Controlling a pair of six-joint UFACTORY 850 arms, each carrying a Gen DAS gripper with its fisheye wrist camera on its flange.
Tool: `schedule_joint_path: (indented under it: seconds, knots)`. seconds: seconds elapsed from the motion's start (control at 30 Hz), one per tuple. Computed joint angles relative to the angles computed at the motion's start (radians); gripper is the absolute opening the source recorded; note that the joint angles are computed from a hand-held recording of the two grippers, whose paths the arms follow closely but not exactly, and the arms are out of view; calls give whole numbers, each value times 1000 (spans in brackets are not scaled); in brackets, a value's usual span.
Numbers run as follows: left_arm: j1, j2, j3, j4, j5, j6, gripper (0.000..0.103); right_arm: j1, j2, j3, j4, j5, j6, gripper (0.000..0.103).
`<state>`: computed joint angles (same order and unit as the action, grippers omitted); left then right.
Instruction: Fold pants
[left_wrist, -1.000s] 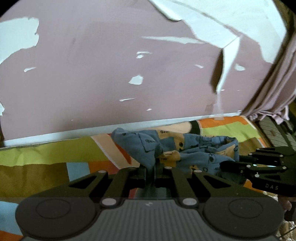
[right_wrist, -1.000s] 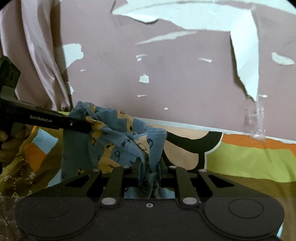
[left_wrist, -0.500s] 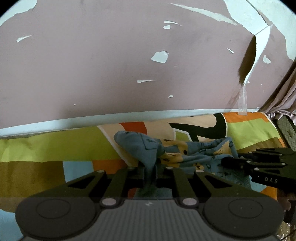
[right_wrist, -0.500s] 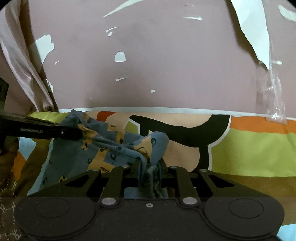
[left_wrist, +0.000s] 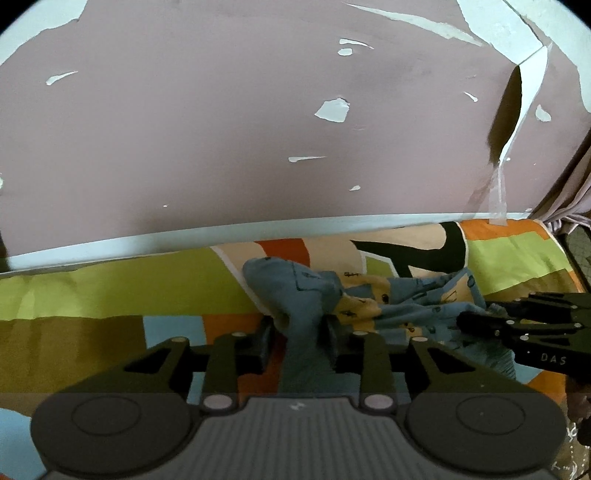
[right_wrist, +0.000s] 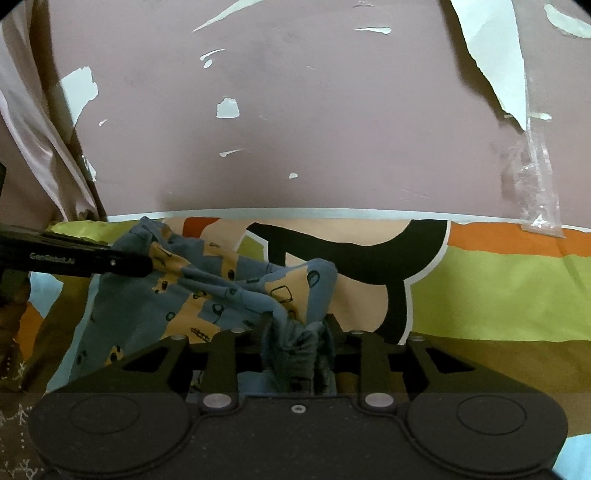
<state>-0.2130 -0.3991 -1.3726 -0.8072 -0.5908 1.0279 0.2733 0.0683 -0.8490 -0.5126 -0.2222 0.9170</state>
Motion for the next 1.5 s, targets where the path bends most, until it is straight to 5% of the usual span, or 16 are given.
schedule_joint_path:
  seconds: [0.23,0.4,0.57,0.7,1.1,1.27,1.43,1.5]
  knots:
    - [-11,36,22,83,58,-55,60,36,3,-20,-158,-100,133,56]
    - [0,88,56,25,75,6,86,48,50,-10,-236,-122,208,76]
    - [8,146,89,-26,90,42,99,80,107,0,-362,-156,355,89]
    - [14,193,124,-87,94,88,101,123,148,6,-448,-195,452,98]
    - [40,375,289,-241,162,197,103,306,245,37,-661,-358,744,102]
    - [75,448,397,-476,163,368,103,375,273,74,-744,-417,914,102]
    - [78,468,433,-376,156,227,103,450,293,130,-832,-494,1040,102]
    - [81,489,462,-402,160,295,103,481,296,147,-840,-522,1054,102]
